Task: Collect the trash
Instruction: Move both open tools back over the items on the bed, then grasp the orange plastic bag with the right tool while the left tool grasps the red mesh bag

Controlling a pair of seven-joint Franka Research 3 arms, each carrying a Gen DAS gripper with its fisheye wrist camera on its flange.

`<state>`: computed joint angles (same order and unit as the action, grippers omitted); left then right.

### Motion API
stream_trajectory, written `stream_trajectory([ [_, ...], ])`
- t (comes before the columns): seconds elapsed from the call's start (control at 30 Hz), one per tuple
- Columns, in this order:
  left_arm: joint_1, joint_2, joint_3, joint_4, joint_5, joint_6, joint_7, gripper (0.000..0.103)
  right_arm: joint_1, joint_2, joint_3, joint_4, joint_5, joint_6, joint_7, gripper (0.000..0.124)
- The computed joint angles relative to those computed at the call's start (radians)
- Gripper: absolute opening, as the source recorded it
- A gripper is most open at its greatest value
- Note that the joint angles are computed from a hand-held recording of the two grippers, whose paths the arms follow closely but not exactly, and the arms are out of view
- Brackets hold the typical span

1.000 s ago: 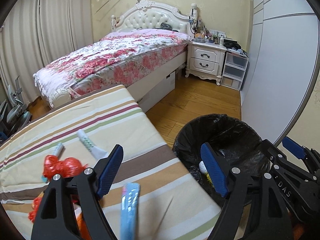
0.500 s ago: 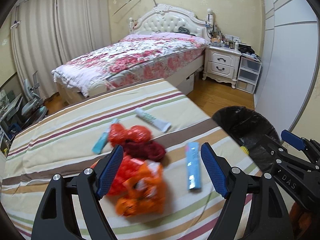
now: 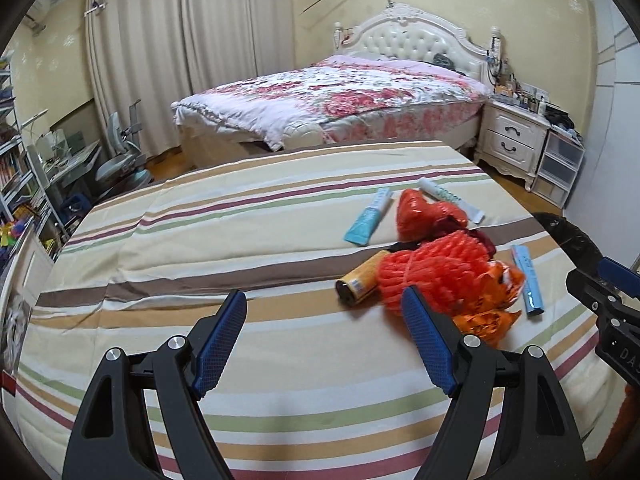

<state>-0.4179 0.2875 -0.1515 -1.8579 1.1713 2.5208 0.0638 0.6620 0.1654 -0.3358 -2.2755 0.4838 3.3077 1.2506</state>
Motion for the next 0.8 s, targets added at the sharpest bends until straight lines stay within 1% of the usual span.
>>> stream_trajectory([
  [0.13,0.019,-0.043,0.008,-0.064,0.013,0.004,-0.046,0.077,-0.02,-0.004,0.054,0.003,-0.034,-0.017,0.008,0.059],
  [0.17,0.025,-0.053,0.008,-0.078,0.019,0.005,-0.058,0.077,-0.049,-0.007,0.09,0.002,-0.047,-0.018,0.012,0.063],
  [0.2,0.03,-0.062,0.007,-0.091,0.027,0.003,-0.071,0.077,-0.101,-0.01,0.151,0.003,-0.059,-0.018,0.015,0.068],
  [0.23,0.036,-0.07,0.005,-0.101,0.034,0.0,-0.082,0.077,-0.134,-0.011,0.19,0.003,-0.071,-0.017,0.02,0.068],
  [0.27,0.042,-0.076,0.003,-0.109,0.041,-0.002,-0.091,0.077,-0.133,-0.011,0.194,0.004,-0.08,-0.019,0.027,0.068],
  [0.37,0.057,-0.085,-0.004,-0.125,0.049,0.003,-0.113,0.077,-0.102,0.004,0.17,0.021,-0.112,-0.042,0.06,0.068],
  [0.4,0.062,-0.09,-0.005,-0.131,0.052,0.006,-0.12,0.077,-0.079,0.013,0.146,0.032,-0.128,-0.057,0.079,0.068],
  [0.57,0.077,-0.093,-0.012,-0.143,0.062,0.006,-0.134,0.077,-0.108,0.05,0.175,0.07,-0.184,-0.117,0.136,0.068],
  [0.63,0.083,-0.093,-0.013,-0.146,0.057,0.016,-0.138,0.077,-0.134,0.059,0.199,0.081,-0.202,-0.131,0.15,0.068],
  [0.73,0.087,-0.091,-0.014,-0.15,0.055,0.028,-0.138,0.077,-0.209,0.068,0.278,0.089,-0.205,-0.134,0.149,0.069],
  [0.8,0.087,-0.088,-0.015,-0.147,0.053,0.03,-0.134,0.077,-0.244,0.07,0.314,0.092,-0.215,-0.133,0.152,0.069],
])
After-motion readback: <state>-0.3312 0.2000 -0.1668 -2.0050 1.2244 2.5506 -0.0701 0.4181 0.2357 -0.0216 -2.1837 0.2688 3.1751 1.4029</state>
